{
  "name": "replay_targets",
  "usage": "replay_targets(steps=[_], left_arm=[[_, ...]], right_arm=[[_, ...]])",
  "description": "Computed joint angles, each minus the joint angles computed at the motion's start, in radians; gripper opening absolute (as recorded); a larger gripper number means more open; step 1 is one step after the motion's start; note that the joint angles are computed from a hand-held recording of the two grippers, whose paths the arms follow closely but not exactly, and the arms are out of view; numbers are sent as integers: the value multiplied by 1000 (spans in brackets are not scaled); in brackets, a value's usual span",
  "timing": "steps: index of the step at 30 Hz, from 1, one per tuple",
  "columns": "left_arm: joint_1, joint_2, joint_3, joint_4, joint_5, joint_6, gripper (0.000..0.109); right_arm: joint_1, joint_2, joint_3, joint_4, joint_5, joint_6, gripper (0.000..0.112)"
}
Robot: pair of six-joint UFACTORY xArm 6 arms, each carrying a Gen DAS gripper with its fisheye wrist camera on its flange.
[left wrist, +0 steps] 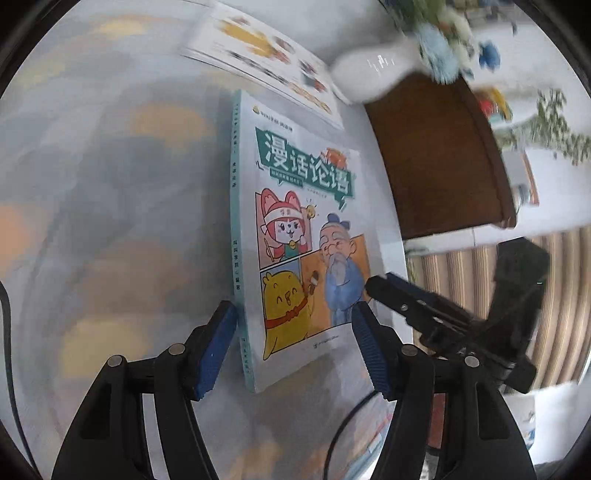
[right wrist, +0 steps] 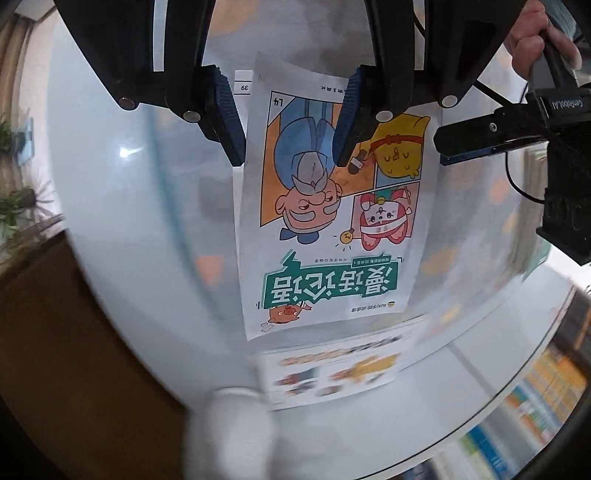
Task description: Organize books
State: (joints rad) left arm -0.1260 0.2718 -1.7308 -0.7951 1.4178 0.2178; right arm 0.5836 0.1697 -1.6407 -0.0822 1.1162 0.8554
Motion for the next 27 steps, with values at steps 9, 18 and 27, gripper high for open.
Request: replay_targets(steps=[9, 18, 27], left_arm=[[199, -291, 349, 101, -14, 50, 61], [354, -445, 547, 74, 46, 99, 62], [371, -468, 579, 54, 37, 140, 67]], right_arm=[[159, 190, -219, 163, -7, 6, 54], [237, 313, -407, 132, 159, 13, 54], [241, 293, -383, 83, 223, 113, 60]])
